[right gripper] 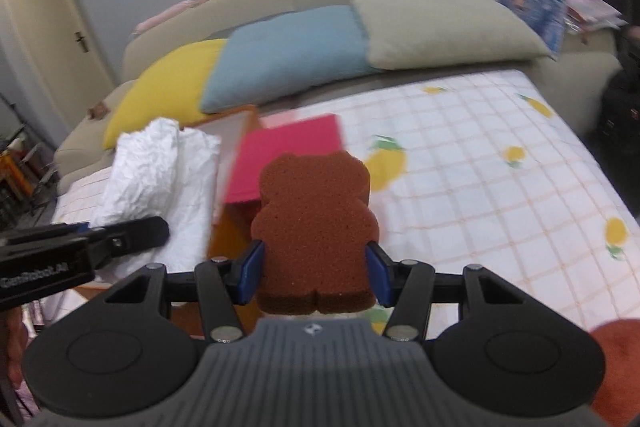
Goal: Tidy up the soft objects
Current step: 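Carry the sponge with the right gripper while the left gripper carries the bag over the orange box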
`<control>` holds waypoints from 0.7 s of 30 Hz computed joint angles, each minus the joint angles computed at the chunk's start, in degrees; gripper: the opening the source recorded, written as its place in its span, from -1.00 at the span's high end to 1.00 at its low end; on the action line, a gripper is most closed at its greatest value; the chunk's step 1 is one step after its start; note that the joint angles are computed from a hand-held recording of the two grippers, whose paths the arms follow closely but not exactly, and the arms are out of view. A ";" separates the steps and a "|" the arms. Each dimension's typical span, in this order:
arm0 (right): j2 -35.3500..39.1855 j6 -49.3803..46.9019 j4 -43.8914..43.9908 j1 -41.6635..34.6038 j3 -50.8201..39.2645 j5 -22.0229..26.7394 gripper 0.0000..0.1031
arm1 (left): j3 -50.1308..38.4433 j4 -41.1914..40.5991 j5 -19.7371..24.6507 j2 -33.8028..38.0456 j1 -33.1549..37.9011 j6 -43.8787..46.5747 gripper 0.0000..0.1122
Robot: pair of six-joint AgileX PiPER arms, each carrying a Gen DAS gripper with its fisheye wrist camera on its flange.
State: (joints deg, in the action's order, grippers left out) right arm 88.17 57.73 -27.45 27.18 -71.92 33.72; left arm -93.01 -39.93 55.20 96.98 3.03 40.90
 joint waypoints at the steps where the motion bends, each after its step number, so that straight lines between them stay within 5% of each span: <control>1: 0.67 -0.89 0.23 0.56 -1.33 -0.09 -0.04 | -0.56 -0.30 0.41 0.15 1.21 0.21 0.56; 10: 14.47 -15.97 6.39 4.30 -22.57 5.22 -0.04 | -10.40 7.04 4.25 6.05 6.64 -2.15 0.56; 21: 36.91 -32.65 8.02 6.96 -54.08 24.57 -0.04 | -20.66 17.71 9.60 16.66 5.35 -3.54 0.56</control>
